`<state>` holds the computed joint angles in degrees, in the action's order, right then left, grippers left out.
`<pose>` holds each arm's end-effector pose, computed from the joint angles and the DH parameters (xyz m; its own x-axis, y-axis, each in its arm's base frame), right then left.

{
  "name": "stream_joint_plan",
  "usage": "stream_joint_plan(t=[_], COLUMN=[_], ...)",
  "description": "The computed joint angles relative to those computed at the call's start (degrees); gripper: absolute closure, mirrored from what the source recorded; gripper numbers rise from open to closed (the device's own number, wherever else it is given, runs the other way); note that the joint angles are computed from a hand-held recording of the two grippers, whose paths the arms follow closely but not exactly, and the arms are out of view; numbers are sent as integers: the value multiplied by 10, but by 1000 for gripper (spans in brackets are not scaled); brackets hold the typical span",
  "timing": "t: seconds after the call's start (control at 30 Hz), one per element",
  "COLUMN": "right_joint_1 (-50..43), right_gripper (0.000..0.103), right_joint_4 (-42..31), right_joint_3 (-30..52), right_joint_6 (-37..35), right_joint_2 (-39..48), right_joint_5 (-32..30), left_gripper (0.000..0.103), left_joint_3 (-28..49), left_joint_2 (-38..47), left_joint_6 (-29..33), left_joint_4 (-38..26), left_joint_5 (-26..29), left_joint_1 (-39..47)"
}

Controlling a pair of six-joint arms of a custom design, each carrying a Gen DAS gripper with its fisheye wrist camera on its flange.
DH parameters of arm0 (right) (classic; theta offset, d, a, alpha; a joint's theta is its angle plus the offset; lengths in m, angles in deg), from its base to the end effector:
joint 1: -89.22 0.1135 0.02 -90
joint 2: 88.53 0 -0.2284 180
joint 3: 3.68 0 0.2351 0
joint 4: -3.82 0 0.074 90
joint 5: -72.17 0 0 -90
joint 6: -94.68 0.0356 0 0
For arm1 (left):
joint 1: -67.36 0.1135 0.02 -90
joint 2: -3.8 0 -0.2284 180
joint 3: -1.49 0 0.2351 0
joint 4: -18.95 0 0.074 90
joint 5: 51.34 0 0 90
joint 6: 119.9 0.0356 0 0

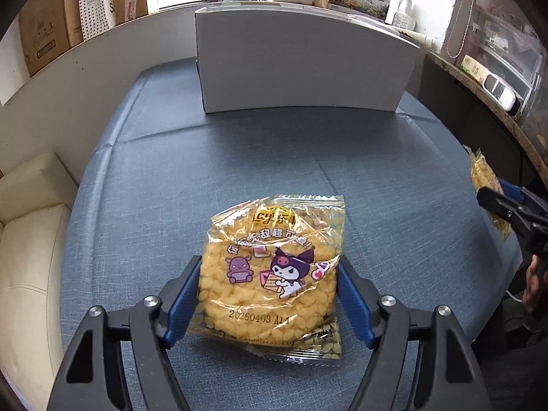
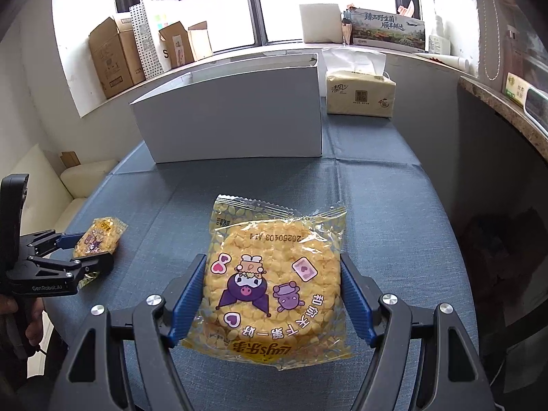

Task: Organize snacks
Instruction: 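Lower both Lay's bags into the white box and open both grippers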

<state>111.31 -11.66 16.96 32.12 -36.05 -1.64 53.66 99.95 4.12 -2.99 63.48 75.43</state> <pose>0.1464 0.0487 0.0911 -0.6903 0.1975 -0.6961 0.1488 0.9802 0.1305 0.2566 0.0213 0.0803 -0.7256 0.4100 -0.5526 0.5407 0.8365 -0.0894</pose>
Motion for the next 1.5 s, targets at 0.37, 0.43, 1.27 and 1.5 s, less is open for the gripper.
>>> stream_joint_plan(t=[0.37,0.43,1.27,1.5], right_joint_1=[-64,-88,-244,-237], right_gripper=[25,25,25,0], right_joint_4=[-25,-23,-38,-83], right_joint_3=[50,81,659,700], right_joint_6=[-53,-70,-189,-210], right_joint_2=[-32,-20,521,559], right_joint_5=[-66,-93,-232,-193], left_gripper=[24,24,17,0], left_joint_3=[95,127,789,794], left_joint_2=[-101,-106,345,366], left_joint_6=[-59,-83,-240,-224], left_joint_4=[-109,-119,-231,-238], left_joint_5=[43,39,-83,-92], left_joint_1=[-10,-27,-191,-185])
